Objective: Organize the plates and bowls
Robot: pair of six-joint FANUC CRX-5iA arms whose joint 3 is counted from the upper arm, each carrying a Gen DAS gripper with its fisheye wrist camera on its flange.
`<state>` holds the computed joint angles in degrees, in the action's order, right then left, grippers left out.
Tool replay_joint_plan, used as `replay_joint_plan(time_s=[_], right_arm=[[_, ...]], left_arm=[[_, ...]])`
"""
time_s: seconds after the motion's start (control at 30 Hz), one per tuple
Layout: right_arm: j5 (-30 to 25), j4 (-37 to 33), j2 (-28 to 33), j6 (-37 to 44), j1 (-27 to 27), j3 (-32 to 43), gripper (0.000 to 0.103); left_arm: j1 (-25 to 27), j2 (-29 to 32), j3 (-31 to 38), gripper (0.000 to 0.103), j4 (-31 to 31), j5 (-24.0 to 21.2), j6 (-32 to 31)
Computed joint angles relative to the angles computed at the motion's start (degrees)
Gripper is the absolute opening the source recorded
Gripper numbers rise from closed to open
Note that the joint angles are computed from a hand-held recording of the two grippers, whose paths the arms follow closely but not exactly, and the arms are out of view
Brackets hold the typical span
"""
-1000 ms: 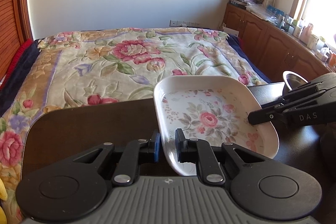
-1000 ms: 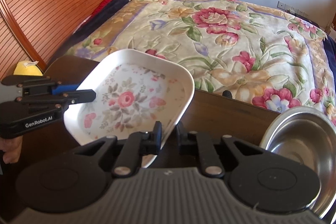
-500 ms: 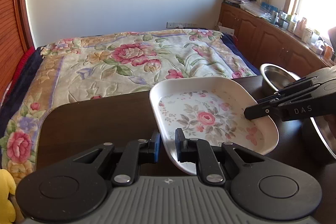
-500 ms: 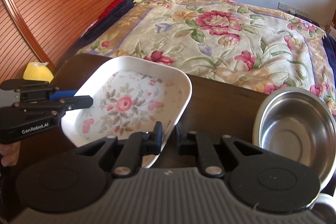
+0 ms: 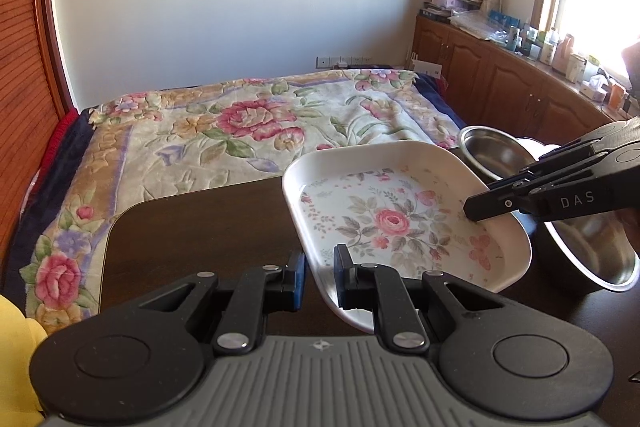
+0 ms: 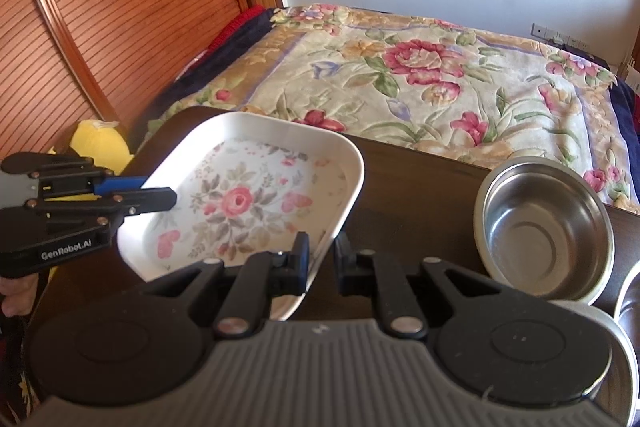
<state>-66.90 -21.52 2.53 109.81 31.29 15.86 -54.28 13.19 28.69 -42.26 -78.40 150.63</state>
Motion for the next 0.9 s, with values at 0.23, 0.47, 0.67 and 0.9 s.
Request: replay_joint_plan(time_s=[0.23, 0.47, 0.67, 0.9], right_arm=[[0.0, -0.8, -2.8, 1.6, -1.0, -1.9, 0.015], [-0.5, -2.5, -5.6, 3.9, -2.5, -4.0, 0.015], [-1.3, -4.0, -7.9, 5.8, -4.0, -5.9, 0.015], [-2.4, -5.3, -10.5, 7.4, -5.6, -8.4, 0.015]], left_arm=[[-3.6, 1.3, 3.0, 0.017, -2.1, -3.2, 0.4], [-6.5, 2.4, 4.9, 0.017, -3.5, -5.8, 1.3], [-8.9, 3.5, 6.3, 0.017, -4.3, -7.2, 2.4], [-11.5, 5.1, 7.8, 0.017, -4.4, -8.9, 3.6]])
